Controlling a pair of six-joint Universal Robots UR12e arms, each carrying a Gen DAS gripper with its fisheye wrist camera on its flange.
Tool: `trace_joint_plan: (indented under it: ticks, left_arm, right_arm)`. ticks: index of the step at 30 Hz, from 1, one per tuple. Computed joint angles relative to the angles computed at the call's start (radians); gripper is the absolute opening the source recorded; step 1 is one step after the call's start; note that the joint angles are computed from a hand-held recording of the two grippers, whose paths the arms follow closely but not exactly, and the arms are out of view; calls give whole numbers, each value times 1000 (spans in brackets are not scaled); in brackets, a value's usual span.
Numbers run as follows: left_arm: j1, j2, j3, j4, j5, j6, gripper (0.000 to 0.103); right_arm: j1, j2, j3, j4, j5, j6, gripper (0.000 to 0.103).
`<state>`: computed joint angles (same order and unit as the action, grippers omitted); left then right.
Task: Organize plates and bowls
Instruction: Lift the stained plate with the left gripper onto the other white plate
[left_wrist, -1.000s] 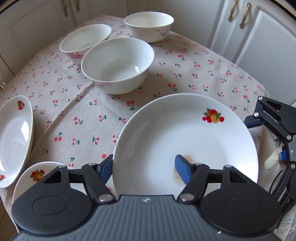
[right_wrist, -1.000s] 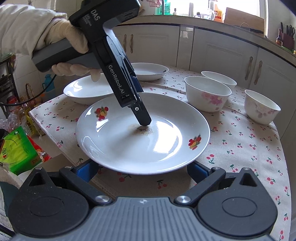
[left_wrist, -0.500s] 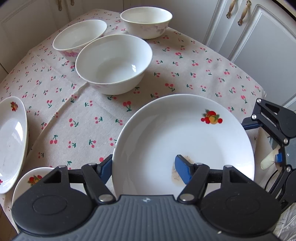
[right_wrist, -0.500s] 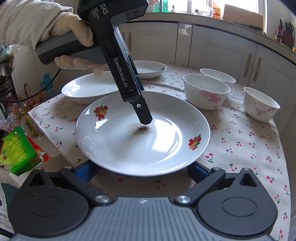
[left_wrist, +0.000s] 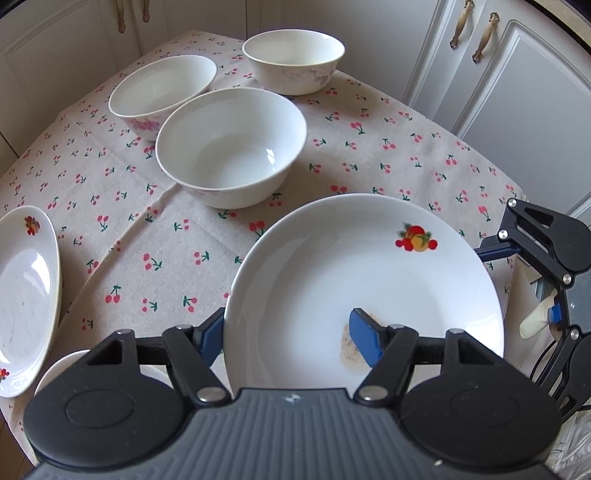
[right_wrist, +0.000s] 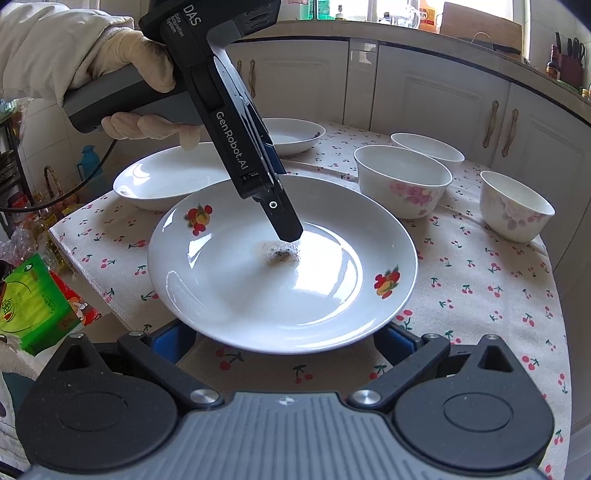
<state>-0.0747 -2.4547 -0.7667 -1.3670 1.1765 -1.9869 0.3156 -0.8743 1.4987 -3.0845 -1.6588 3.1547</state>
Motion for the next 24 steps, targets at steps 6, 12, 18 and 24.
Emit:
trace_joint_plan:
  ticks: [6, 12, 18, 24]
  left_arm:
    - [5, -4, 11, -2, -14, 0, 69]
    - [11, -7, 28, 0, -29, -1, 69]
    - [21, -14, 48, 6, -45, -14, 69]
    - [35, -18, 58, 19, -54, -30, 69]
  right_arm:
    - [-4, -3, -8, 8, 11, 1, 103]
    - [-6, -1, -27, 16, 14, -13, 103]
    - [-6, 5, -53, 21, 16, -35, 103]
    - [-6, 18, -87, 34, 32, -55, 103]
